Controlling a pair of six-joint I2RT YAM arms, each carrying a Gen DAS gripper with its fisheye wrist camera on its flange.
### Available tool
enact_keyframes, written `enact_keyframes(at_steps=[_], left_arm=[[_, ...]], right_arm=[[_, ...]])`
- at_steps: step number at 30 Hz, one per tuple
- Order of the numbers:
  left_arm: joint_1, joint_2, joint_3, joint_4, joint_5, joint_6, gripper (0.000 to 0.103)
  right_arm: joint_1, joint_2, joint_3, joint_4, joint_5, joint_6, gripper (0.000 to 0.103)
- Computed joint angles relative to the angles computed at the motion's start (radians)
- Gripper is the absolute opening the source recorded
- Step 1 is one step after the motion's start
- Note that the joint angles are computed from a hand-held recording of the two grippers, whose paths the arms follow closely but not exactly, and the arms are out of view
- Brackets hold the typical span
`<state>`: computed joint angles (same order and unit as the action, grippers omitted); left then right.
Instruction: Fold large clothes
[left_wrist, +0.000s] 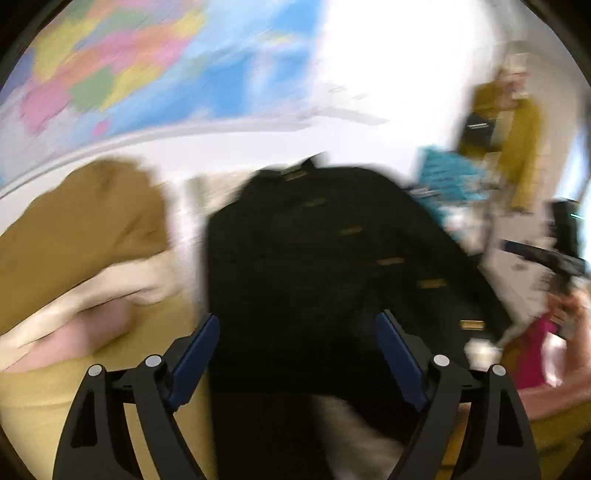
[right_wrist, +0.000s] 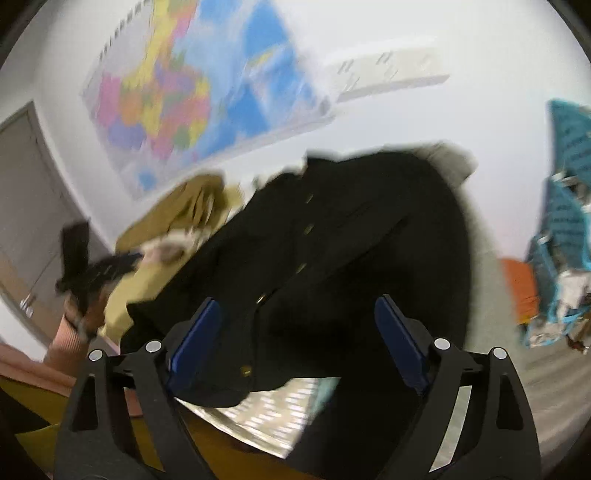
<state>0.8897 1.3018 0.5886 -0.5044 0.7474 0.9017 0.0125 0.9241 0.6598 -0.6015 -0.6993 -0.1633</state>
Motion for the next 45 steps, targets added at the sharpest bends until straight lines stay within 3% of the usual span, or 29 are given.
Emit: enact_keyframes(at_steps=[2,5,8,11,13,14,15,18,21,26,28,29,32,35,37,39,40,42,45], left_arm=[[-0.086,0.111,0.026,0.147,-0.128,-0.124,0.083],[-0.189,0.319,0.144,0.246,-0.249,-0.229,0.083],[-0.232,0.473,0.277,0.174,-0.249,-0.229,0.084],[-0.289,0.564,0.334,0.171,-0.26,-0.256,0.083],[-0.284,0.566,0.296,0.242,-0.225,-0.243,0.058],[-0.285,0.564,0.285,0.262,-0.219,-0.243,0.021],[-0.29,0.545,0.264,0.287,-0.24,-0.263,0.005],[-0.283,0.413,0.189,0.411,-0.284,-0.337,0.003],[-0.248,0.343,0.26,0.359,-0.252,-0.386,0.003],[-0.322,0.308,0.334,0.453,-0.456,-0.484,0.003],[-0.382,0.331,0.321,0.6,-0.628,-0.485,0.003],[-0.401,0.357,0.329,0.621,-0.67,-0.486,0.003],[-0.457,0.431,0.349,0.628,-0.792,-0.46,0.009],[-0.462,0.395,0.258,0.691,-0.788,-0.446,0.045],[-0.407,0.294,0.171,0.691,-0.647,-0.438,0.062],[-0.348,0.185,0.092,0.673,-0.543,-0.418,0.072],[-0.3,0.114,0.062,0.615,-0.437,-0.394,0.074],[-0.248,-0.003,0.019,0.488,-0.315,-0.342,0.08],[-0.136,-0.116,-0.037,0.269,-0.113,-0.171,0.088]], right_arm=[[0.127,0.067,-0.022,0.095,0.065,0.073,0.084],[0.23,0.173,-0.017,0.197,0.093,0.142,0.084],[0.281,0.226,-0.008,0.248,0.106,0.171,0.084],[0.293,0.264,0.009,0.278,0.11,0.203,0.084],[0.287,0.278,0.017,0.284,0.106,0.211,0.084],[0.286,0.292,0.021,0.293,0.107,0.214,0.084],[0.284,0.301,0.022,0.3,0.106,0.219,0.084],[0.278,0.344,0.035,0.315,0.106,0.231,0.084],[0.269,0.38,0.053,0.334,0.099,0.239,0.084],[0.234,0.411,0.066,0.374,0.058,0.261,0.084],[0.226,0.41,0.061,0.381,0.06,0.257,0.084],[0.217,0.409,0.055,0.38,0.053,0.249,0.084],[0.192,0.403,0.034,0.358,0.079,0.219,0.084],[0.133,0.365,-0.004,0.319,0.127,0.171,0.084],[0.06,0.351,-0.024,0.279,0.099,0.126,0.081],[0.011,0.315,-0.038,0.236,0.169,0.083,0.081],[-0.002,0.304,-0.041,0.222,0.204,0.066,0.081],[-0.042,0.295,-0.035,0.202,0.258,0.039,0.077],[-0.098,0.269,-0.05,0.218,0.429,0.016,0.075]])
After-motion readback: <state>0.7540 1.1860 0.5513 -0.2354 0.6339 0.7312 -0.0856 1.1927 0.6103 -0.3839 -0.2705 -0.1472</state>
